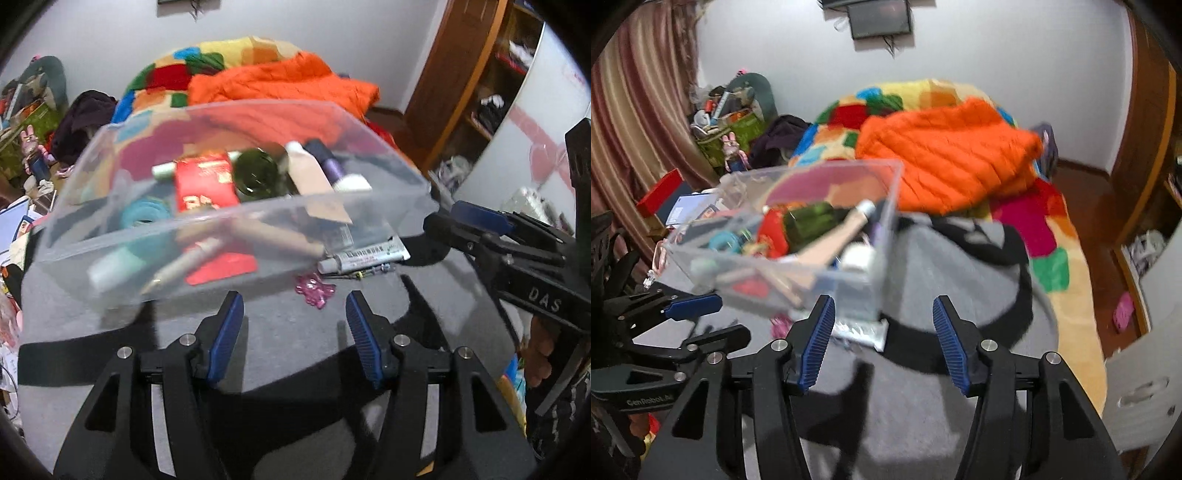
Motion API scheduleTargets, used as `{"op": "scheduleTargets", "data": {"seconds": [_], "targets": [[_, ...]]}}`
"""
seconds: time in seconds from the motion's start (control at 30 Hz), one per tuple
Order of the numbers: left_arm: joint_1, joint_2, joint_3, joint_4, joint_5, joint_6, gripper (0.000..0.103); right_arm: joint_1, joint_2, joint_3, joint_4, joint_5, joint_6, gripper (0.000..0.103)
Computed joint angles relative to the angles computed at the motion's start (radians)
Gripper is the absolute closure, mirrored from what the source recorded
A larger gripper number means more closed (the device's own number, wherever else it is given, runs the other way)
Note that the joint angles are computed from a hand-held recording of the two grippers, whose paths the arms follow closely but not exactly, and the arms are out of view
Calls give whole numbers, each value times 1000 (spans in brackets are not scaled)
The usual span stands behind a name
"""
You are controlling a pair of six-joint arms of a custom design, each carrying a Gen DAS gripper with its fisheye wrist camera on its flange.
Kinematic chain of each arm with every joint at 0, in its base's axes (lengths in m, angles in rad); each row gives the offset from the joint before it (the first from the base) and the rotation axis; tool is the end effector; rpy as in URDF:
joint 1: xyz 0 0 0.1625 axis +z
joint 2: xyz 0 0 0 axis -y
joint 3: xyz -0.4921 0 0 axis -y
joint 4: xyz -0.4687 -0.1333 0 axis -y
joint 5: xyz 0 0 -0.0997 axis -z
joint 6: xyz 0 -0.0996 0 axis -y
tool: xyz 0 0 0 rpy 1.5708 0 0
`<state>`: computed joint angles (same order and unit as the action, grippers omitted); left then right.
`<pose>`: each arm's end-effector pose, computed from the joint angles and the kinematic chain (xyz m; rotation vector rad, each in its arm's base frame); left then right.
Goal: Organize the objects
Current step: 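Grasp the pink charm keychain with the left tool while the right tool grasps the white toothpaste tube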
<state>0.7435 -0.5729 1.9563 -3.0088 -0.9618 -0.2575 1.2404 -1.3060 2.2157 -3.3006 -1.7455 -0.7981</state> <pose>-0.3164 -0.5495 -0.1074 0.7109 2.5068 -0.4836 -0.0708 -0.5638 0.2735 0.4769 -2.4046 0.7851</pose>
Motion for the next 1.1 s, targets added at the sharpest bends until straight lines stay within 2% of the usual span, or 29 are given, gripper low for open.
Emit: {"op": "scheduleTargets", "data": {"seconds": [0.13, 0.23, 0.3, 0.37, 0.47, 0.57, 0.63, 0.77, 0.83, 0.93, 1.03, 1.1], "targets": [[5, 36, -51, 69, -11, 1, 48, -26, 6, -9, 37, 14, 14, 52], [7, 61, -87, 126, -8, 4, 56, -34, 14, -16, 61, 23, 30, 52], [2, 72, -91, 114, 23, 14, 61, -34, 23, -23, 75, 26, 38, 52], [2, 75, -89, 97, 34, 15, 74, -34, 30, -31, 96, 33, 43, 52], [10, 61, -67, 58, 18, 8, 73, -29, 47, -40, 100, 29, 44, 52], [11, 45, -41, 37, 17, 6, 74, -26, 62, -40, 88, 22, 31, 58], [9, 27, -16, 21, 16, 3, 74, -29, 61, -43, 115, 33, 25, 69], [4, -6, 44, -6, 43, -17, 74, -27, 52, -40, 144, 34, 8, 80], [7, -31, 77, -21, 46, -36, 74, -29, 37, -34, 196, 36, -1, 87], [8, -63, 114, -28, 58, -62, 73, -32, 18, -3, 196, 35, -33, 87], [11, -87, 142, -32, 72, -77, 73, -40, -31, 16, 308, 70, -63, 88], [13, -98, 158, -41, 75, -86, 73, -32, -43, 37, 283, 69, -95, 87]]}}
